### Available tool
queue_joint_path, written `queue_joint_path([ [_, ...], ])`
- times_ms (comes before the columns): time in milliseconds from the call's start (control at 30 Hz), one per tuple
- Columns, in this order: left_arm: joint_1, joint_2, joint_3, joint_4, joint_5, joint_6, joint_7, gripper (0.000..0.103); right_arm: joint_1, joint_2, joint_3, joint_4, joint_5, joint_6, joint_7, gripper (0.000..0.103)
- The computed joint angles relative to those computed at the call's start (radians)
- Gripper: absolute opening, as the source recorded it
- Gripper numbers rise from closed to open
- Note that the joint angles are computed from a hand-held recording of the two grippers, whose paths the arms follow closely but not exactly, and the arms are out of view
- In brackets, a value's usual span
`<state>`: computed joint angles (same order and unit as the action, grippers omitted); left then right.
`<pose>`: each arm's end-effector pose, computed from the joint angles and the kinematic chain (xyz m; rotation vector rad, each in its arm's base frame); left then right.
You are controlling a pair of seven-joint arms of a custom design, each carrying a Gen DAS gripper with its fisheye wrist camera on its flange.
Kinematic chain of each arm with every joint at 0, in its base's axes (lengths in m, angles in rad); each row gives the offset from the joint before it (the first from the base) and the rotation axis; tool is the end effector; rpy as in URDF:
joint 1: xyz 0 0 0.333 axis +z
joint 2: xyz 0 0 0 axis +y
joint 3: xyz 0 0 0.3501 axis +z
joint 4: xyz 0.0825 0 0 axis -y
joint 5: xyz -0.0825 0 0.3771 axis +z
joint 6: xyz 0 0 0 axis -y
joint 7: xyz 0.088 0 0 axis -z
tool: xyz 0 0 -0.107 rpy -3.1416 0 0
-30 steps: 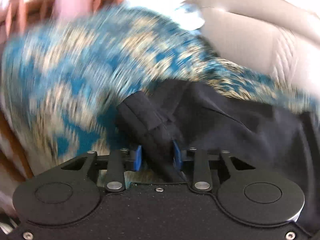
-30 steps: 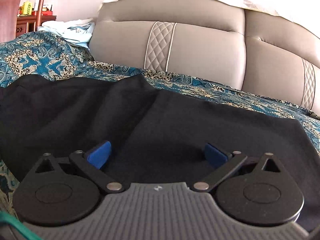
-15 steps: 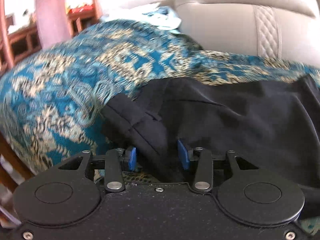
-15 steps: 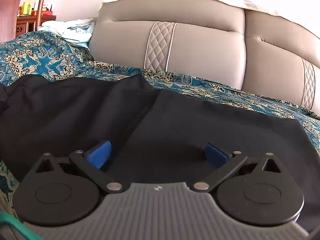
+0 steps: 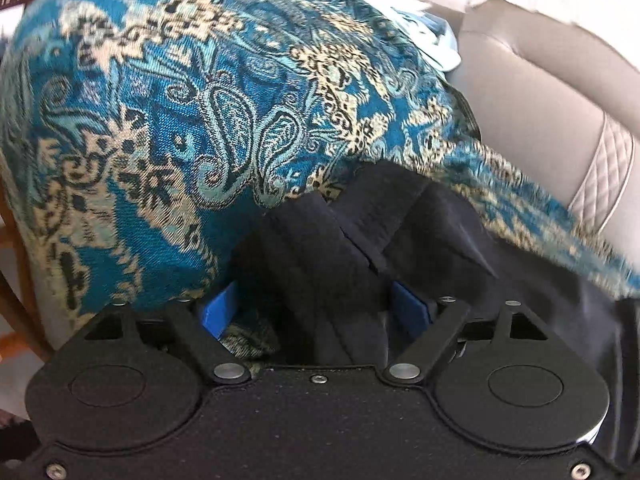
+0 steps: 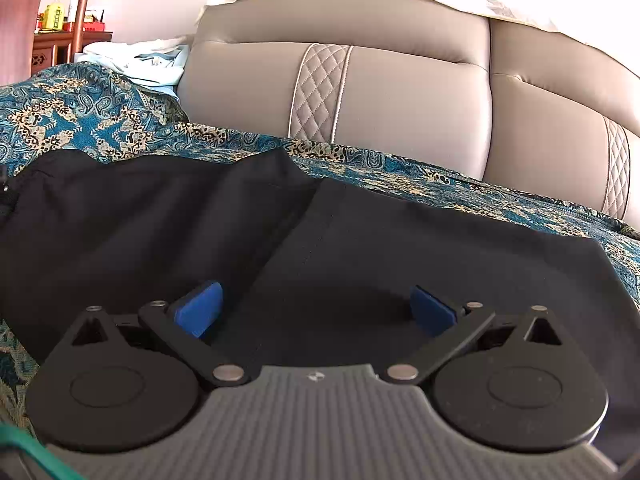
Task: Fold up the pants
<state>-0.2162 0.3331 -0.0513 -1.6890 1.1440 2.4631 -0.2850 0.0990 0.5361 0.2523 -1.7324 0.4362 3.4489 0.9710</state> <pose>0.6688 -0.1799 0.4870 -2.1425 0.8465 -0.7588 0.6999 0.1620 0.4479 -1.7149 1.2245 -0.9046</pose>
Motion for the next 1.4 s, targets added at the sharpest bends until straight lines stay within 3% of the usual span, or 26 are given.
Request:
queue_joint_path([
  [67,0.0,-0.006,0.013,-0.015,0.035,0.031,-0.086,0.081,0.0,0.0,0.0,0.0,0.0,0.0,0.0,0.103],
  [167,-0.018,-0.013,0.016,-0.026,0.084,-0.012,-0.163,0.062,0.0,0.0,0.0,0.0,-0.001,0.0,0.001,0.103],
  [233,-0.031,-0.014,0.013,-0.026,0.122,-0.046,-0.185,0.041,-0.001,0.0,0.0,0.0,-0.002,0.0,0.002,0.103],
  [267,-0.043,-0.015,0.011,-0.024,0.153,-0.075,-0.185,0.038,-0.001,0.0,0.0,0.0,-0.002,0.0,0.002,0.103],
  [333,-0.071,-0.005,0.005,-0.01,0.219,-0.148,-0.148,0.039,-0.001,0.0,0.0,0.0,-0.002,0.0,0.002,0.103],
  [367,-0.067,0.002,-0.002,0.0,0.211,-0.148,-0.125,0.042,-0.001,0.0,0.0,0.0,-0.002,0.0,0.002,0.103],
  [433,-0.017,0.011,-0.02,0.001,0.12,-0.072,-0.117,0.058,-0.001,0.0,0.0,0.0,-0.002,0.0,0.002,0.103],
  [467,-0.021,0.002,0.002,-0.016,0.151,-0.031,-0.191,0.059,0.0,0.0,-0.001,0.0,-0.002,-0.001,0.002,0.103],
  [567,-0.005,0.008,-0.002,-0.001,0.112,-0.008,-0.158,0.064,0.0,0.0,0.0,0.0,-0.002,0.0,0.003,0.103],
  [600,-0.007,0.012,-0.003,0.008,0.1,-0.016,-0.144,0.061,-0.002,0.001,0.001,0.0,-0.003,0.001,0.003,0.103],
  [633,-0.013,0.016,0.0,0.015,0.098,-0.029,-0.143,0.048,-0.001,0.0,0.0,-0.001,-0.003,0.001,0.003,0.103],
  [667,-0.02,0.016,0.003,0.017,0.1,-0.039,-0.156,0.043,-0.001,0.0,0.0,-0.001,-0.003,0.001,0.003,0.103],
  [800,-0.09,0.044,0.001,0.091,0.125,-0.23,-0.075,0.025,0.01,-0.003,-0.012,0.0,0.005,-0.008,0.003,0.103],
  [900,-0.158,0.079,0.003,0.154,0.216,-0.34,0.019,0.021,-0.008,-0.006,0.006,0.001,-0.001,-0.023,0.002,0.103],
  [967,-0.193,0.102,0.005,0.191,0.275,-0.36,0.079,0.021,-0.023,-0.013,0.016,0.01,-0.008,-0.069,-0.006,0.103],
  [1133,-0.258,0.128,0.015,0.247,0.372,-0.351,0.145,0.02,-0.116,-0.048,0.074,0.073,-0.003,-0.338,-0.101,0.103],
  [1300,-0.298,0.177,0.02,0.369,0.414,-0.259,0.229,0.02,-0.259,-0.062,0.18,0.139,0.183,-0.554,-0.204,0.103],
  [1400,-0.33,0.246,0.033,0.503,0.407,-0.193,0.303,0.02,-0.268,-0.059,0.134,0.185,0.277,-0.607,-0.136,0.103],
])
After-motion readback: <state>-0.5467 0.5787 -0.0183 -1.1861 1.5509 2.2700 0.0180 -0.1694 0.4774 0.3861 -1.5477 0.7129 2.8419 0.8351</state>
